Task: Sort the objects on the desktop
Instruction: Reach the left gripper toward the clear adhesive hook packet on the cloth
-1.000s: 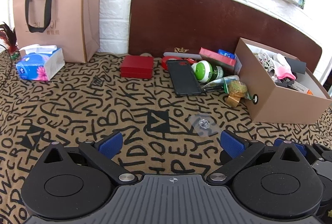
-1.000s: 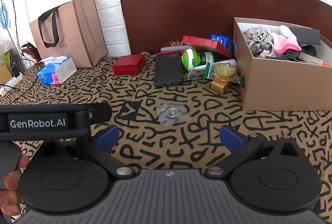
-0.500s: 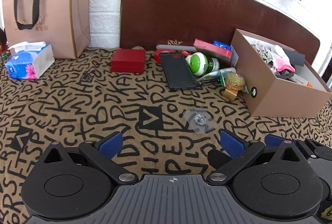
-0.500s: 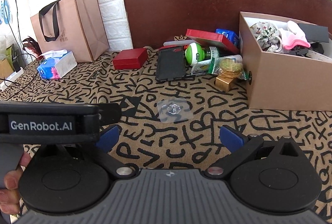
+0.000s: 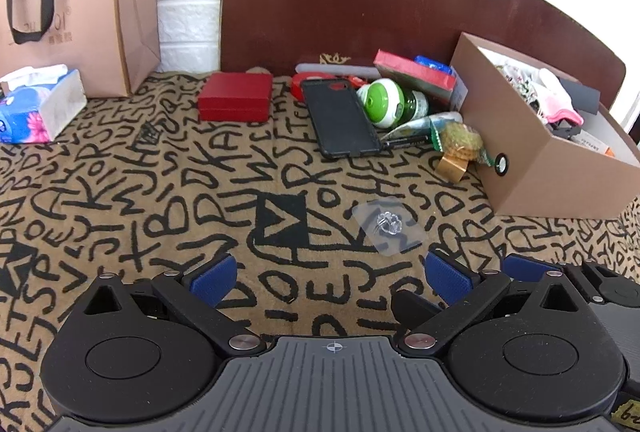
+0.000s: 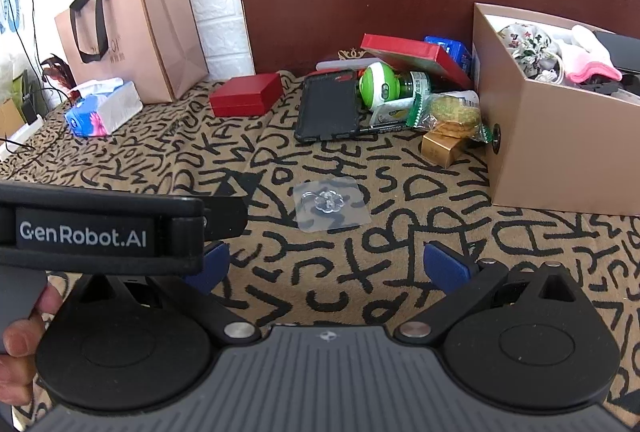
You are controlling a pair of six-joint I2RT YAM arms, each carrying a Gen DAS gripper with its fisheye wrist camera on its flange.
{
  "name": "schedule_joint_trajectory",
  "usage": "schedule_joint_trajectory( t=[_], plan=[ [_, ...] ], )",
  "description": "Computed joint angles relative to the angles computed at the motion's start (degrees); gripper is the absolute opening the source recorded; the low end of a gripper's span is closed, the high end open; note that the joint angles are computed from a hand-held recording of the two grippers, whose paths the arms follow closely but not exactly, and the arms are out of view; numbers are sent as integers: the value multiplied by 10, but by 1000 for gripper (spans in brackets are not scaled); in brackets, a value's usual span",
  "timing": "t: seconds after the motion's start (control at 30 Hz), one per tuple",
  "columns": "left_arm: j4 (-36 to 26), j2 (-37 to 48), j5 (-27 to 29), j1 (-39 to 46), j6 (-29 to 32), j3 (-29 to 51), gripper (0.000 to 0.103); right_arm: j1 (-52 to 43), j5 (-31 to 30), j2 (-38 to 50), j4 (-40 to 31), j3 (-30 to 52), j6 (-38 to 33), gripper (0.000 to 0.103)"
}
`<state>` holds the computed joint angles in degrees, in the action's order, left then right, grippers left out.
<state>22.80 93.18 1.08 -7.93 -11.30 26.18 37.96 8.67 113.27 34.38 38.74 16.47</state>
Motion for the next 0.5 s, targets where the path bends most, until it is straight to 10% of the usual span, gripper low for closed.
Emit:
schedule_joint_trajectory(
  t=[0.5],
  plan=[
    [24, 137, 133, 31, 31, 86, 76, -54, -86, 92, 9, 73, -46, 92]
  ],
)
